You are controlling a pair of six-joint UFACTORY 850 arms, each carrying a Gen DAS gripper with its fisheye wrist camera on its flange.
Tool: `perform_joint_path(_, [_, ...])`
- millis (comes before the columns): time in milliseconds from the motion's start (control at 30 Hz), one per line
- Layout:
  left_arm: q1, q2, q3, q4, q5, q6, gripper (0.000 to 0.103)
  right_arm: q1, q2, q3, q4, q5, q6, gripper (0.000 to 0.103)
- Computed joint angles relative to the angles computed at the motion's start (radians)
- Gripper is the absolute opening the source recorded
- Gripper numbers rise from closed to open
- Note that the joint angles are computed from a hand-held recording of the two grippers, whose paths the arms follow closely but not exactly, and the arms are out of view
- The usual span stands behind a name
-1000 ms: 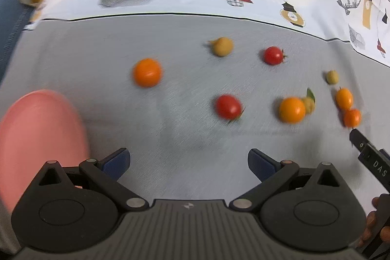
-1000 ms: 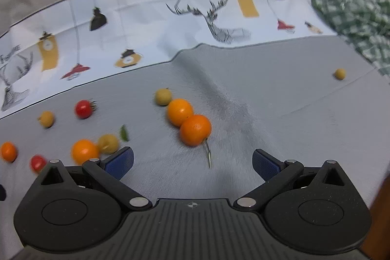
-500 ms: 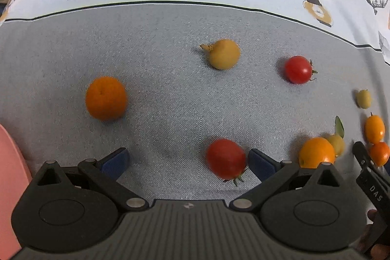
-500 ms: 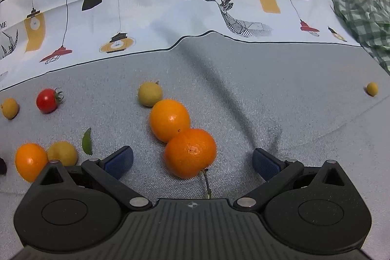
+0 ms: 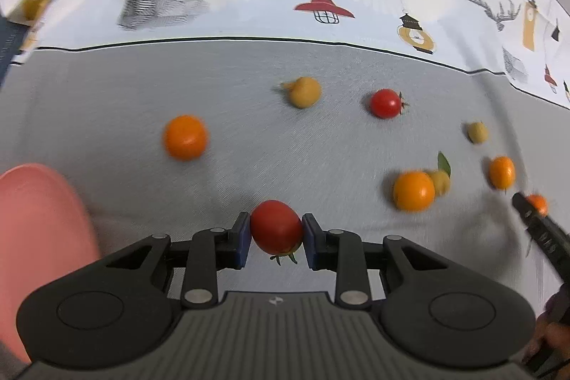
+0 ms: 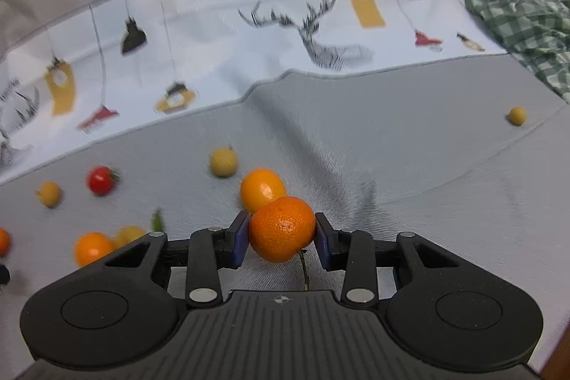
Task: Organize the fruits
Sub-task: 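Grasp the red tomato with the left tool while the right tool grasps the orange fruit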
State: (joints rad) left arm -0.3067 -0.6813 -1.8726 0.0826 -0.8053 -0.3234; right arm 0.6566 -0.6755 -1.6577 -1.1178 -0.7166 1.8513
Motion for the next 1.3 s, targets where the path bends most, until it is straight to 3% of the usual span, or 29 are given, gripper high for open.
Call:
perform_joint_path(167, [0.015,0.203,0.231,0.011,0.051,-0.002,0.034,0.060,0.111,0.093,-0.064,0.012,0.098,0.039])
perform_joint_path(367, [0.023,0.439,0.473,0.138,0.065,-0.082,0.034,0.170,0.189,0.123,-0.057,0.049,0.068,0.039])
perform_joint_path(767, [0.082,0.852,0.817,0.249,0.094,-0.175,0.034,0.384,0.160,-0.014,0.048,0.129,-0.189,0.039])
perform_joint_path(1000, [0.116,0.992,0.913,0.239,0.115,-0.193,0.034,0.456,0.126,-0.098,0.044,0.082,-0.327,0.039])
perform_joint_path(1300, [0.173,1.047,0.947,0.171,0.154,-0.147,0.034,0.486,0.096,-0.162,0.073,0.014,-0.396,0.039])
